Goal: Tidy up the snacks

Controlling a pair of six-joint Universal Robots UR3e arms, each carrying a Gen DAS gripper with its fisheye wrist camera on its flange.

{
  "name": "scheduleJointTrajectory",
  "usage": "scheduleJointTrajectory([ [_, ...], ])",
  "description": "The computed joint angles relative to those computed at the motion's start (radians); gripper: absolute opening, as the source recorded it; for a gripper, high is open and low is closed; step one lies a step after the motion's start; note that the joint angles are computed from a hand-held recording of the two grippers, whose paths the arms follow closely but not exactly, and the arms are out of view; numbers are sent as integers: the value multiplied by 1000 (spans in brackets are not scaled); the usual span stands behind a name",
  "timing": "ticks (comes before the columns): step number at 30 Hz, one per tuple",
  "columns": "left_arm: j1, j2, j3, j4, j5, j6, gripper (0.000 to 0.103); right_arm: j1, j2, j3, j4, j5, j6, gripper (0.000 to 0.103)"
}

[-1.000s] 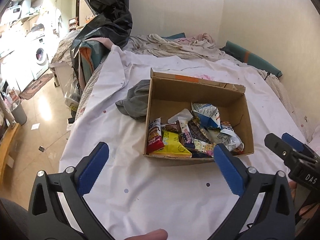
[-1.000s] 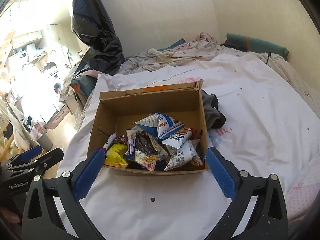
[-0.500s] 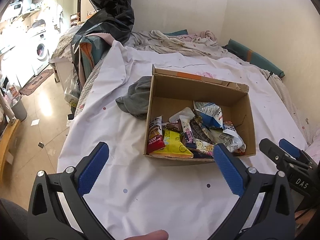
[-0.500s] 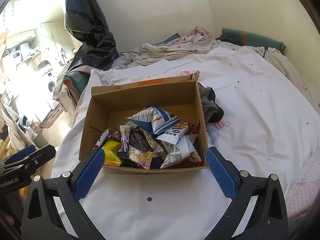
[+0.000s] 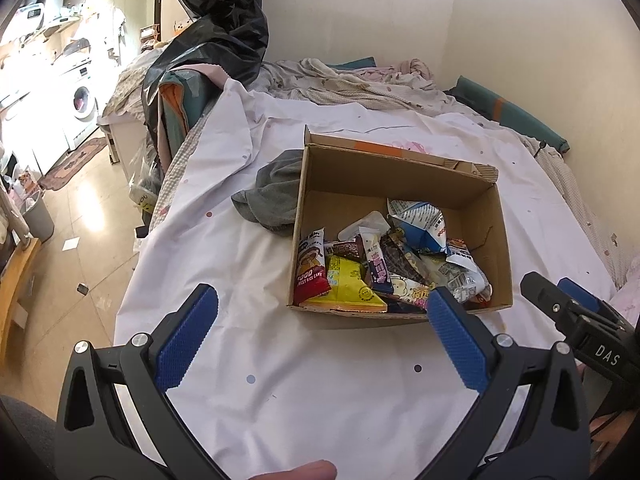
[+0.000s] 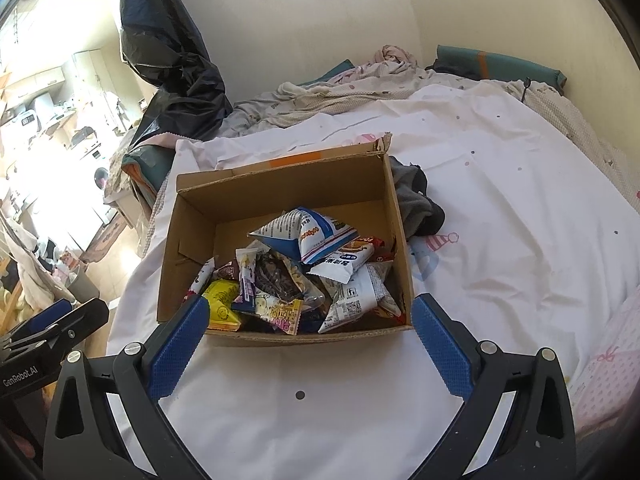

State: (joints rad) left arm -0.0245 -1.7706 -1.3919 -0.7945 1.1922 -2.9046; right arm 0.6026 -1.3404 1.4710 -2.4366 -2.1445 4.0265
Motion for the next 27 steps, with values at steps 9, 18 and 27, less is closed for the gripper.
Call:
scheduleJointTrajectory([
  [9, 1, 0, 1, -2, -1, -1, 103, -1, 1, 0, -2, 2, 0, 103],
  [18, 2, -8, 10, -9, -4, -9, 103, -1, -1, 6, -5, 5, 1, 103],
  [27, 1, -9, 16, -18, -1, -15, 103, -1, 0, 7, -6, 4, 3, 103],
])
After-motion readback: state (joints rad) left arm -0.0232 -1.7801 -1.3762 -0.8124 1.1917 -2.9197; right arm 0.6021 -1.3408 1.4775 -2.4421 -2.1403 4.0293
